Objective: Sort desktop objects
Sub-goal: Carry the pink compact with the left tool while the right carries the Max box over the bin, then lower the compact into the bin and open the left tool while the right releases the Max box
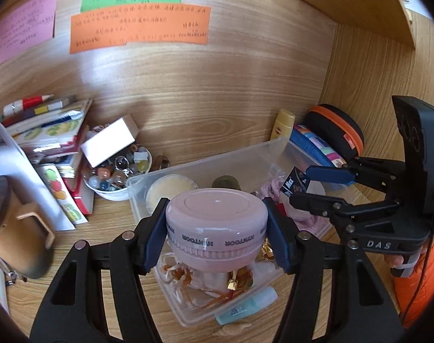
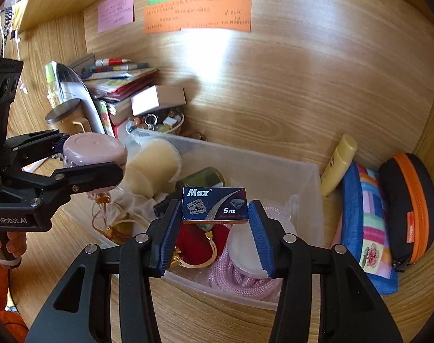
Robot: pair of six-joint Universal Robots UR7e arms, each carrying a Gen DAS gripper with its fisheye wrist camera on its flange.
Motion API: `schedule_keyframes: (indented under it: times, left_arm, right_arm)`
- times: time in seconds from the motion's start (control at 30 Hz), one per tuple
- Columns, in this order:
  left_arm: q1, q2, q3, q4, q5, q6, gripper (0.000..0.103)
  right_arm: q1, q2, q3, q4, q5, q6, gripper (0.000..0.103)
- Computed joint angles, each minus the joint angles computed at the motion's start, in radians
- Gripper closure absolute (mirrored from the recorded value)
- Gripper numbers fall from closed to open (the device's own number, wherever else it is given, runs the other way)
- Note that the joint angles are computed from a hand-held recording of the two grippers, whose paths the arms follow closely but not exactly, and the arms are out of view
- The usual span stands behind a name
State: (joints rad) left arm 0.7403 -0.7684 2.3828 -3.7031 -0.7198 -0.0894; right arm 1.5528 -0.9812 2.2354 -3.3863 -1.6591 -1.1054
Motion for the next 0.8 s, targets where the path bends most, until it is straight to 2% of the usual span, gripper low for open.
schedule_keyframes:
  times: [0.27, 0.8]
  left_arm:
    - [0.039, 0.018, -0.036, 0.045, -0.021, 0.005, 0.04]
    - [0.041, 0.034, -0.045, 0.041, -0.02, 0.022, 0.04]
  right_arm:
    - [0.001, 0.029, -0.015, -0.008, -0.034, 0.004, 0.059]
    - [0.011, 0.072, -0.035, -0.043, -0.083, 0.004, 0.059]
